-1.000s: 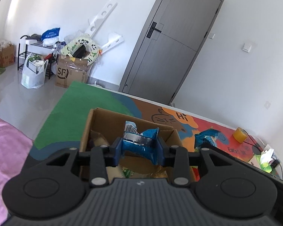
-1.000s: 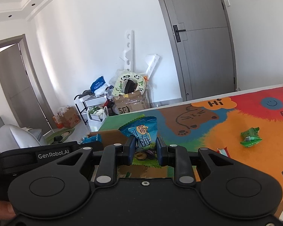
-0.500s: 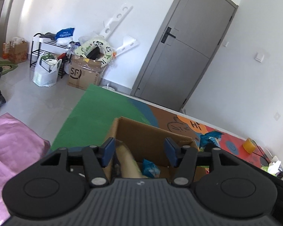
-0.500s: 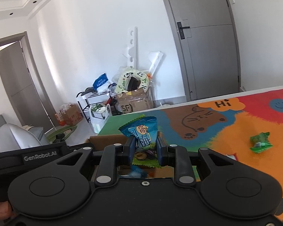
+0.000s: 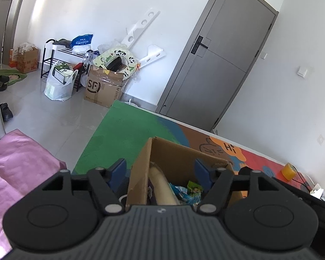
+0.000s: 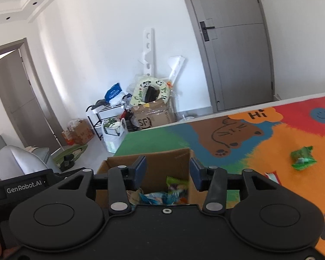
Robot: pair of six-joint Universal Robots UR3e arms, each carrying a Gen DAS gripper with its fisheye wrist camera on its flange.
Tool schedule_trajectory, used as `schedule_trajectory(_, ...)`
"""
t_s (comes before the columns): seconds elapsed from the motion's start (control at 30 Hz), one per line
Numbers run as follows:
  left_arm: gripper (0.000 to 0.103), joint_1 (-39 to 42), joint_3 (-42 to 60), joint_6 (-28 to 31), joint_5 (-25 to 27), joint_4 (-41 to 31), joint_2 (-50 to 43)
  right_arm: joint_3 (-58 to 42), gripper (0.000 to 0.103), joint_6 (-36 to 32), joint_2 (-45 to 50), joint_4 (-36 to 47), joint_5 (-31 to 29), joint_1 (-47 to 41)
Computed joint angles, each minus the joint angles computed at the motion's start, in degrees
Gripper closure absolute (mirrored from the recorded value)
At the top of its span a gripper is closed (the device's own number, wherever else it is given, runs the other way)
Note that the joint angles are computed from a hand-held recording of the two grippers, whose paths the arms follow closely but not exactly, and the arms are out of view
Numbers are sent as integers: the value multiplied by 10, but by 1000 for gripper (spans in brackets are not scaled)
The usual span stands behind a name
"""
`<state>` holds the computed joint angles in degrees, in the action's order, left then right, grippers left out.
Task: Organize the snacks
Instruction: 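Lower both snacks into the box and open both grippers, then move both grippers back over the red bar and green wrapper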
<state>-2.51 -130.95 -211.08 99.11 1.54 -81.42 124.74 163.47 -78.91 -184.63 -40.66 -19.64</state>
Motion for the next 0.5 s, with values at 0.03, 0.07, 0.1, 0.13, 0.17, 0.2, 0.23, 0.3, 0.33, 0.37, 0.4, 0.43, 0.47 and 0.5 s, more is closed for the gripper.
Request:
schedule_trajectory(0.03, 31, -3, -5, 0, 2, 3, 2, 7, 56, -4, -7, 4, 1, -6)
schedule_trajectory(0.07, 30, -6, -5, 0, 4, 4, 1, 16, 55, -8, -14, 6, 2, -12)
schedule_trajectory(0.1, 29, -10, -5, -2, 6, 4, 1, 19, 53, -10, -15, 4, 1, -15)
schedule_trajectory(0.13, 27, -13, -6, -2, 7, 4, 1, 27, 52, -14, -20, 6, 4, -22)
schedule_trajectory(0.17, 27, -16, -6, -2, 9, 3, 2, 36, 51, -20, -29, 12, 9, -31)
schedule_trajectory(0.2, 26, -23, -3, -3, 12, 0, 0, 41, 50, -26, -34, 18, 13, -37)
schedule_trajectory(0.23, 25, -29, 0, -5, 18, -4, -2, 49, 49, -33, -40, 22, 18, -46)
schedule_trajectory(0.3, 25, -44, 11, -9, 31, -13, -10, 62, 48, -49, -54, 38, 26, -62)
schedule_trajectory(0.33, 24, -50, 14, -11, 37, -15, -13, 66, 47, -58, -62, 51, 31, -70)
schedule_trajectory(0.37, 24, -58, 19, -14, 45, -20, -15, 70, 47, -69, -72, 70, 37, -79)
schedule_trajectory(0.4, 23, -65, 24, -18, 53, -25, -18, 71, 45, -78, -77, 85, 43, -87)
schedule_trajectory(0.43, 20, -72, 27, -21, 61, -28, -20, 74, 43, -90, -85, 102, 50, -97)
schedule_trajectory(0.47, 19, -78, 30, -22, 67, -31, -21, 79, 42, -102, -94, 117, 56, -107)
schedule_trajectory(0.5, 17, -87, 33, -26, 76, -34, -24, 87, 40, -117, -106, 135, 64, -119)
